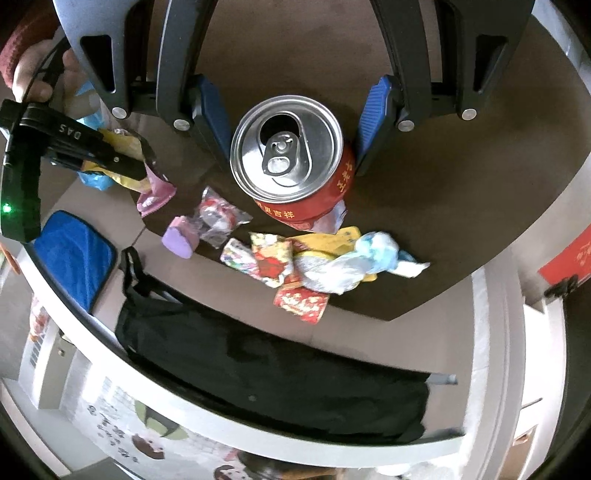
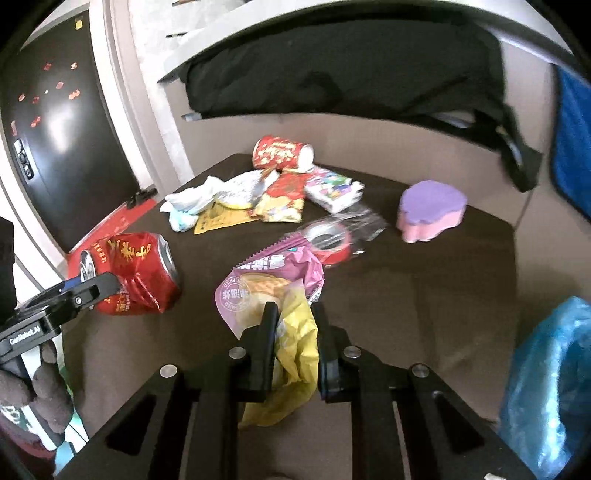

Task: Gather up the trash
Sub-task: 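Carry the red can and yellow-pink wrapper over the bin with both grippers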

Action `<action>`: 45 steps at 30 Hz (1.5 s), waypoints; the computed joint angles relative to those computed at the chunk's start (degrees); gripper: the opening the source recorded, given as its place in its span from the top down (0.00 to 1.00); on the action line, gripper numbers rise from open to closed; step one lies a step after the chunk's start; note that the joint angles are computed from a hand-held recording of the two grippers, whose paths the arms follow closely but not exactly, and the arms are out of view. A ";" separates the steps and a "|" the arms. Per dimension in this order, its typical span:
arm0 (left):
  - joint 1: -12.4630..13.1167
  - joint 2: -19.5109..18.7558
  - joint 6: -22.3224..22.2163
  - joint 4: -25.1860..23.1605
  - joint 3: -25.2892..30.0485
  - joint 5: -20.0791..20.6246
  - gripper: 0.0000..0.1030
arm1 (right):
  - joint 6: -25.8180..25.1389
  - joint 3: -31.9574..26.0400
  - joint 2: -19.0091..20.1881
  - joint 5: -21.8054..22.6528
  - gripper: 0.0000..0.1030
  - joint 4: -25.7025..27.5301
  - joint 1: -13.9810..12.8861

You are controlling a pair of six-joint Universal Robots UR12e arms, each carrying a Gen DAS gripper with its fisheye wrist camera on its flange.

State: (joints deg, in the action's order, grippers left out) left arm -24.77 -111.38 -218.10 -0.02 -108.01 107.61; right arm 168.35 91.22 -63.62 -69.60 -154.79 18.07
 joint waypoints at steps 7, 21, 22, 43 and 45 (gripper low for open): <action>-1.51 -1.24 2.71 -1.24 3.30 -0.04 0.39 | 0.56 2.58 -2.01 0.03 0.85 -3.06 -1.97; -5.48 -6.16 9.53 -3.79 13.70 0.19 0.39 | 3.71 7.22 -5.01 -0.19 0.84 -10.17 -6.11; -5.86 -7.01 10.39 -4.15 15.24 -0.47 0.39 | 3.95 7.76 -5.48 -0.73 0.84 -10.99 -6.61; -12.51 -27.91 16.15 -22.12 51.12 -8.79 0.39 | 10.65 13.41 -9.04 -9.33 0.84 -14.92 -20.64; -12.66 -28.38 15.90 -22.96 51.56 -8.92 0.39 | 10.53 13.77 -8.83 -9.21 0.84 -15.02 -21.01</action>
